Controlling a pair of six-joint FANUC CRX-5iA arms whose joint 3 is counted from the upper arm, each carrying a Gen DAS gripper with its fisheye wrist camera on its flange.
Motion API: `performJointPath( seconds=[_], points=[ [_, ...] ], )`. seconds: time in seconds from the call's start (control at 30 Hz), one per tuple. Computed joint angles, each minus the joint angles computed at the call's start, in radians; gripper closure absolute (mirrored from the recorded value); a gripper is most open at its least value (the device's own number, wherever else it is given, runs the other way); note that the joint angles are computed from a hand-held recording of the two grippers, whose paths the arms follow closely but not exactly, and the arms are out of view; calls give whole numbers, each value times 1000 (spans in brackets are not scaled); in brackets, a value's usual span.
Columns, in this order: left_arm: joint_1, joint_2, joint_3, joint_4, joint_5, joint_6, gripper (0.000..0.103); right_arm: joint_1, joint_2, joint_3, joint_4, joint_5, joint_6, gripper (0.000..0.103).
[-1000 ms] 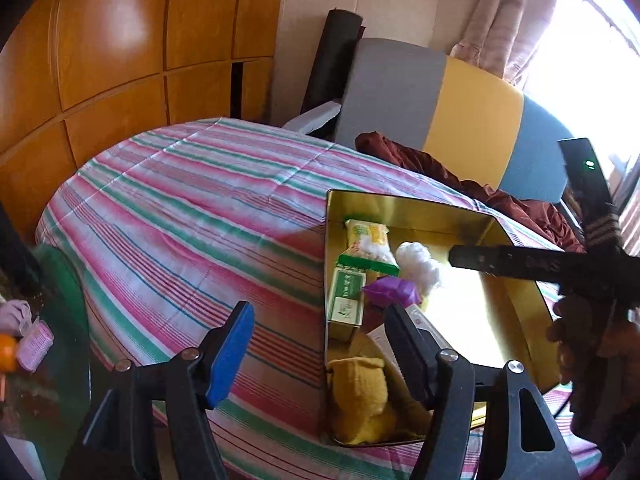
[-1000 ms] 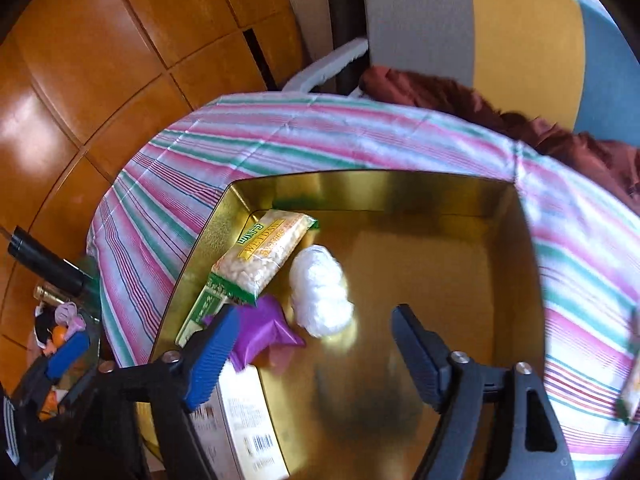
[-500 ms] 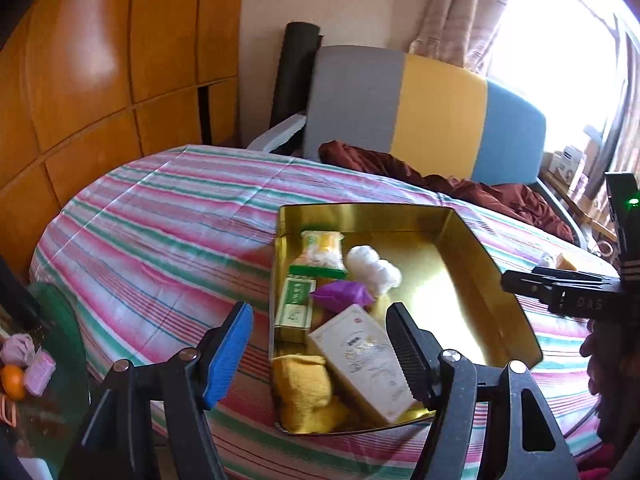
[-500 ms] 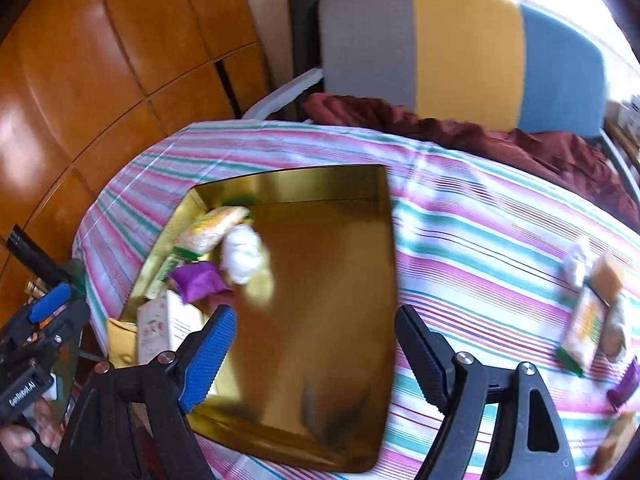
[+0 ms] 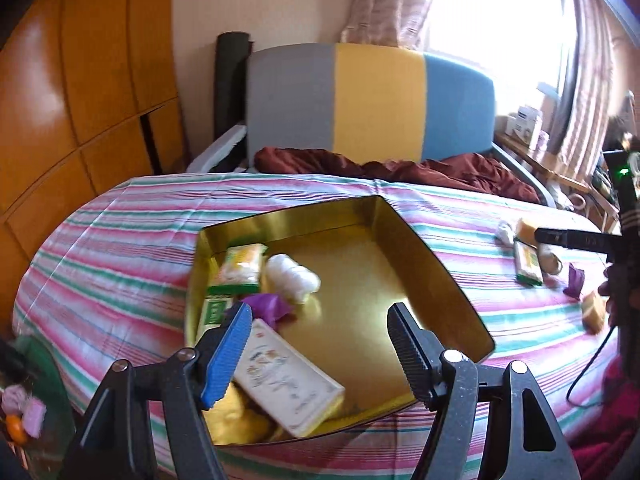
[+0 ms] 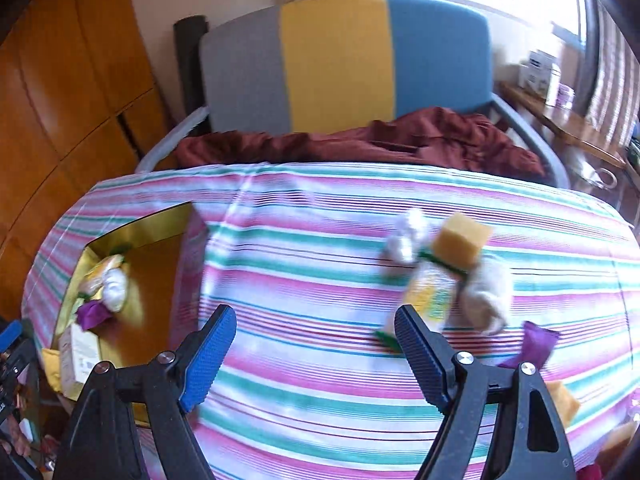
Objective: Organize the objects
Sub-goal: 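Grasp a second WEIDAN cracker bag with the left gripper while the right approaches a yellow sponge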
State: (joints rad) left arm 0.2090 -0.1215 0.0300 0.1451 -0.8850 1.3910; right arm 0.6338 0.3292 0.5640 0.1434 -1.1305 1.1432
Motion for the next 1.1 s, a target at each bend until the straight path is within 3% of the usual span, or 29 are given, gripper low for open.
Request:
performJointPath(
  seconds=[0.2,0.37,0.53,0.73,1.1],
  points=[
    [-62,47,46,19,-16,-38,32,-80,-30,-70,80,22,-97,20],
    [-122,95,97,24,-23,-68,32,-156,-54,-160,156,73,-307,20],
    [-186,174,179,21,-55,-64,32,-231,-69,-189,105,56,-482,20],
    [-261,277,276,35,-104,-81,32,-267,-85,-192,43,77,-513,20],
    [-352,459,458,35,-190,-115,32,-307,-157,-289,57,150,-682,20]
  ],
)
